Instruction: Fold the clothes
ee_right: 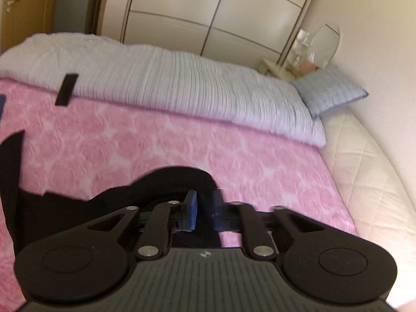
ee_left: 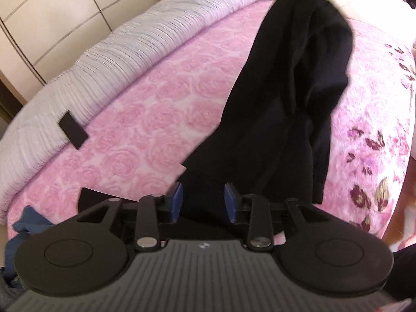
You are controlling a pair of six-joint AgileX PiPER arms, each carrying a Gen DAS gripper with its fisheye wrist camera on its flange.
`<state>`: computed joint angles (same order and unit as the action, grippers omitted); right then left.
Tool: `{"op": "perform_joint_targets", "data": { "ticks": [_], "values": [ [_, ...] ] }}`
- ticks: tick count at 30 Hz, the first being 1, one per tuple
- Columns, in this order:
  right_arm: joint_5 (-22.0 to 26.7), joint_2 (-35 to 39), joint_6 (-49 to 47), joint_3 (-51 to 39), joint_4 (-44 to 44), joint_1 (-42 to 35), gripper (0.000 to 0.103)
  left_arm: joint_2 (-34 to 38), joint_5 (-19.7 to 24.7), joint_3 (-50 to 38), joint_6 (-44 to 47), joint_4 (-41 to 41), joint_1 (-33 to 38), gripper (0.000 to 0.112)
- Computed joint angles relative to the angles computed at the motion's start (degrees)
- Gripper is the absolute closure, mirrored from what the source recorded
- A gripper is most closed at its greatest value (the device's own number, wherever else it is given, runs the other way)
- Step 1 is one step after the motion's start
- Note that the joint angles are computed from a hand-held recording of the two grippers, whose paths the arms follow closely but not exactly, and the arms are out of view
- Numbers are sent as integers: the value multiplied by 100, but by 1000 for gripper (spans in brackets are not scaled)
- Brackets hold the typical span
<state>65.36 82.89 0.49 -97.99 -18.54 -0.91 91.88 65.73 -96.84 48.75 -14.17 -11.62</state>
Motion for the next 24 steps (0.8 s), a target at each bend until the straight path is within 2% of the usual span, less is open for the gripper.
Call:
{"op": "perform_joint_targets", "data": {
  "ticks": [1, 6, 11, 13, 15, 16, 17, 18, 20, 22, 24],
  "values": [
    [-44, -96, 191, 248, -162, 102, 55, 32, -101, 147, 124, -88, 5, 73],
    [74, -492, 708, 1212, -527, 337, 52, 383, -799, 724, 752, -348, -323, 62],
    [70, -704, 436, 2023, -45, -217, 45, 887, -1555, 973, 1084, -374, -818, 48],
    [-53, -631, 211, 2268, 320, -586, 39, 1164, -1958, 1006, 1013, -144, -1100, 48],
    [-368, -543, -97, 2646, 738, -985, 37, 1513, -2144, 867, 723, 225, -1339, 48],
    [-534, -453, -301, 2802, 965, -1186, 37, 1739, -2106, 701, 464, 478, -1452, 51],
    [-691, -336, -508, 2932, 1184, -1374, 37, 1974, -2046, 514, 213, 721, -1560, 64],
    [-829, -186, -723, 3019, 1396, -1552, 37, 2162, -1877, 258, -22, 859, -1616, 71],
    [-1039, 168, -1220, 3074, 1850, -1902, 37, 2484, -1394, -363, -458, 982, -1661, 98],
    [-1215, 489, -1633, 3033, 2165, -2179, 37, 2753, -979, -988, -817, 1084, -1684, 107],
    [-1329, 787, -1920, 2926, 2432, -2398, 37, 2860, -789, -1528, -1062, 1211, -1670, 109]
  ]
}}
